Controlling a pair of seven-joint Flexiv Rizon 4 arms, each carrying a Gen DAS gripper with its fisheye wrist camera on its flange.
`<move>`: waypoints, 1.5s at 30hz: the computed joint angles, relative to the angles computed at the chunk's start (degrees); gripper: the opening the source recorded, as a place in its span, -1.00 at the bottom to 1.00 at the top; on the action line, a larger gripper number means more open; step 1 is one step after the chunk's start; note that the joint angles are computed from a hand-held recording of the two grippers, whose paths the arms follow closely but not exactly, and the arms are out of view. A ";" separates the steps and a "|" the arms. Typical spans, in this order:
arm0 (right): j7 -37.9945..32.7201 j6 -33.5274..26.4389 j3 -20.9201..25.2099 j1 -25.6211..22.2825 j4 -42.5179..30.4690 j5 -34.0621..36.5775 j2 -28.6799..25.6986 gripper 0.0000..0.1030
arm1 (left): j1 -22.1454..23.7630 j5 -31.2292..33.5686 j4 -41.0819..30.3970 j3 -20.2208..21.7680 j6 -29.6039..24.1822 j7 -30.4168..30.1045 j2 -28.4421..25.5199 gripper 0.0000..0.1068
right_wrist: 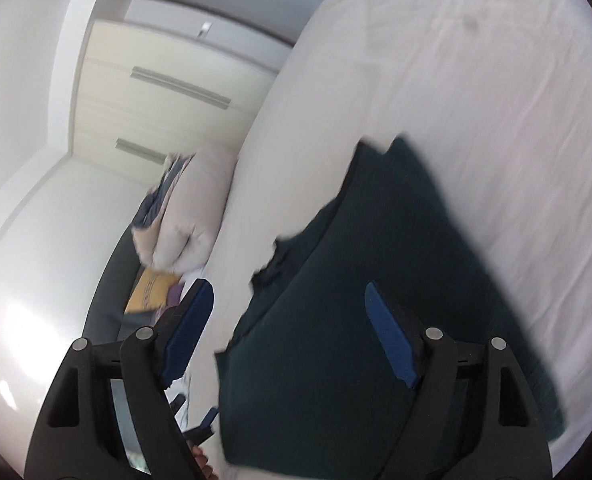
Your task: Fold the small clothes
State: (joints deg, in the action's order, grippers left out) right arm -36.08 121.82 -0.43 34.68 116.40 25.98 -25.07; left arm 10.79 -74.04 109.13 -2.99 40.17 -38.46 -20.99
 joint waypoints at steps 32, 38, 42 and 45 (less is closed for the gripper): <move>12.13 -16.02 20.35 -15.93 -16.88 -35.14 -11.06 0.51 | 4.62 23.87 -11.73 0.80 -29.32 -14.34 -5.91 0.09; 13.41 -18.80 24.92 -19.79 -20.50 -38.69 -15.38 0.51 | 5.26 20.92 -9.48 0.98 -28.71 -14.73 -6.26 -0.76; 13.29 -19.71 27.91 -22.23 -22.20 -39.98 -18.23 0.51 | 4.11 19.81 -7.52 1.22 -25.26 -13.85 -3.98 -0.77; 13.46 -16.95 29.65 -23.60 -22.33 -39.68 -20.16 0.51 | 3.30 19.52 -7.34 1.16 -23.86 -13.26 -2.33 -0.78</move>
